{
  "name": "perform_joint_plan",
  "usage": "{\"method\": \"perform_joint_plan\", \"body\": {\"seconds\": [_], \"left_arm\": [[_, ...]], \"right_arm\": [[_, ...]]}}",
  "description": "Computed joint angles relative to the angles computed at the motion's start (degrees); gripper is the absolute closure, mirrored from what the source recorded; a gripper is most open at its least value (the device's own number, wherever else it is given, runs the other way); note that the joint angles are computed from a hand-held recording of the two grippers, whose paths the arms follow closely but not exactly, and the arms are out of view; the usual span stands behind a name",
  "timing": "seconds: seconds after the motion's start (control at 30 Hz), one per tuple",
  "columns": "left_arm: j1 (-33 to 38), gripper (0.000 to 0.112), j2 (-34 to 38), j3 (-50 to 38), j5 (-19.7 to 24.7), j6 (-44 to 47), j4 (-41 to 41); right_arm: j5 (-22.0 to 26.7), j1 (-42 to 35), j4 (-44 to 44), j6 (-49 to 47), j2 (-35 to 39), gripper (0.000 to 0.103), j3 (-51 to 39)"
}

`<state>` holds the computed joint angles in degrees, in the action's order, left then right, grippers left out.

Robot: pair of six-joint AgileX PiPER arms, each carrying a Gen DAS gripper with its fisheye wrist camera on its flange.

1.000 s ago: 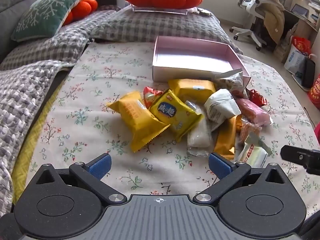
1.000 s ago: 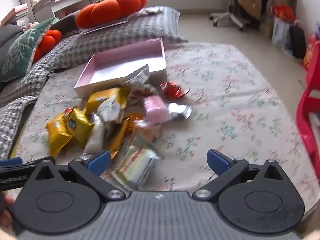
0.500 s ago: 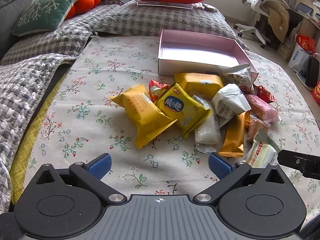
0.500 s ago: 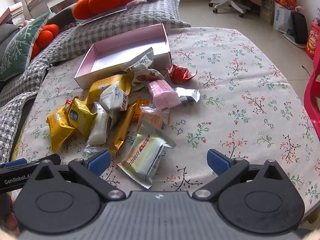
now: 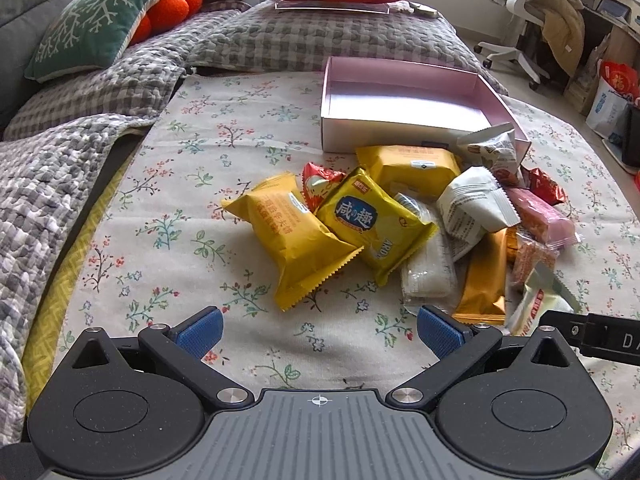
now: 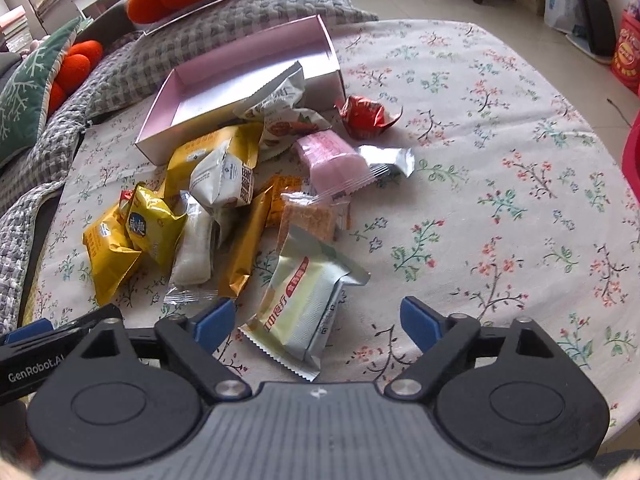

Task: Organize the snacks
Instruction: 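Move both tools toward the snack pile beside the pink box, then grasp yellow sandwich pack with left tool while right tool grasps silver packet, drop both into box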

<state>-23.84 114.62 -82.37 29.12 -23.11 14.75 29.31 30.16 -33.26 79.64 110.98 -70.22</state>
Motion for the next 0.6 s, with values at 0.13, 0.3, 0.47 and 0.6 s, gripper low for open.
{"method": "perform_joint_plan", "body": {"seconds": [0.13,0.3,0.47,0.6], "left_arm": [[0.5,0.009,1.5,-1.3,-0.2,0.9,-0.3],[2.3,0.009,3.4,-2.6,-1.6,3.8,-4.1],[3.9,0.009,5.0,-4.3,-2.7,8.2,-8.4],[5.3,0.01,7.0,-7.7,-1.9,12.3,-13.9]], "right_arm": [[0.1,-0.3,-0.3,0.5,0.5,0.019,-0.3],[0.4,-0.9,0.8,0.1,2.0,0.02,-1.0],[-1.1,-1.3,1.4,1.2,3.8,0.03,-1.3],[-1.3,-0.6,-3.7,6.0,4.7,0.035,-1.8]]}}
